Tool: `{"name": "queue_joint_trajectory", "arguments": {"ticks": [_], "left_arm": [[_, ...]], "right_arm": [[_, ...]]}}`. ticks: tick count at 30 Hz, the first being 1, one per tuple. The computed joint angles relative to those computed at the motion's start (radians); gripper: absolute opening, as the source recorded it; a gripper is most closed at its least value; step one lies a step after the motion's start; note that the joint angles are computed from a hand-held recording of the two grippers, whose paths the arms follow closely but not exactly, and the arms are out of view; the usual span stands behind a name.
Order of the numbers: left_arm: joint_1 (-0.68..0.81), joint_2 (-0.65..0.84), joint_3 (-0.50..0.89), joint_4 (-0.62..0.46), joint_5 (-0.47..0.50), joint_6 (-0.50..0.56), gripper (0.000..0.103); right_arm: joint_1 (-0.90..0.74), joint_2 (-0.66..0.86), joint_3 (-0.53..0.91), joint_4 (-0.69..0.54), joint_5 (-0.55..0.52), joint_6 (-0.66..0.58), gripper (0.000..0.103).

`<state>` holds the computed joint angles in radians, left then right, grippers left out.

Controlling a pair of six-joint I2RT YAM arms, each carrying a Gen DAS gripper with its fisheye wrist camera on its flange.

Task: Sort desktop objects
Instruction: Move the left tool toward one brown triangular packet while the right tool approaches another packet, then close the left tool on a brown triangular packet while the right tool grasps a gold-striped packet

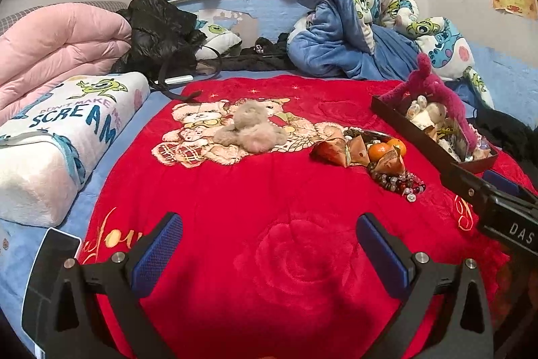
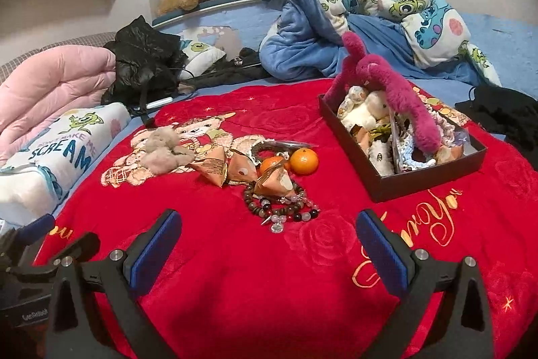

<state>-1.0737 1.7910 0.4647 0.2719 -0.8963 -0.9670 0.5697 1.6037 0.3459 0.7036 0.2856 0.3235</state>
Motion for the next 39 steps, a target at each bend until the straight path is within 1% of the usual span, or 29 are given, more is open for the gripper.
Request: {"name": "queue_joint_trajectory", "arguments": {"ticks": [2,5,10,11,13,14,15,17,20,25,26,30,32,36,37,38,39], "left_arm": [[0.033,0.012,0.015,0.024,0.018,0.04,0.103],[0.09,0.036,0.034,0.081,0.095,0.113,0.103],[0.15,0.072,0.087,0.114,0.142,0.184,0.103],[0.17,0.081,0.111,0.102,0.154,0.2,0.103],[0.214,0.103,0.183,0.046,0.182,0.242,0.103],[0.234,0.115,0.213,0.035,0.192,0.26,0.103],[0.254,0.13,0.245,0.028,0.201,0.273,0.103],[0.283,0.162,0.308,0.002,0.217,0.292,0.103],[0.315,0.235,0.412,-0.018,0.258,0.344,0.103],[0.328,0.371,0.547,-0.045,0.258,0.377,0.103],[0.335,0.393,0.571,-0.056,0.267,0.382,0.103],[0.386,0.447,0.631,-0.056,0.365,0.414,0.103],[0.407,0.479,0.677,-0.086,0.387,0.431,0.103],[0.442,0.561,0.804,-0.198,0.439,0.459,0.103],[0.448,0.571,0.816,-0.206,0.452,0.458,0.103],[0.456,0.567,0.808,-0.195,0.47,0.452,0.103],[0.462,0.561,0.798,-0.185,0.479,0.446,0.103]], "right_arm": [[-0.017,0.017,0.014,0.011,-0.021,0.013,0.103],[-0.05,0.054,0.056,0.012,-0.058,0.017,0.103],[-0.094,0.101,0.168,-0.084,-0.095,-0.02,0.103],[-0.101,0.11,0.192,-0.103,-0.093,-0.029,0.103],[-0.107,0.139,0.255,-0.158,-0.054,-0.044,0.103],[-0.118,0.157,0.29,-0.183,-0.06,-0.058,0.103],[-0.131,0.178,0.343,-0.234,-0.071,-0.08,0.103],[-0.148,0.204,0.398,-0.272,-0.083,-0.114,0.103],[-0.168,0.243,0.453,-0.3,-0.095,-0.147,0.103],[-0.237,0.318,0.488,-0.29,-0.189,-0.137,0.103],[-0.242,0.331,0.501,-0.304,-0.208,-0.143,0.102],[-0.258,0.367,0.524,-0.306,-0.255,-0.151,0.098],[-0.266,0.389,0.544,-0.316,-0.296,-0.138,0.098],[-0.268,0.447,0.607,-0.362,-0.339,-0.137,0.089],[-0.267,0.462,0.627,-0.384,-0.335,-0.136,0.088],[-0.266,0.477,0.643,-0.398,-0.328,-0.132,0.083],[-0.268,0.488,0.653,-0.403,-0.338,-0.132,0.083]]}}
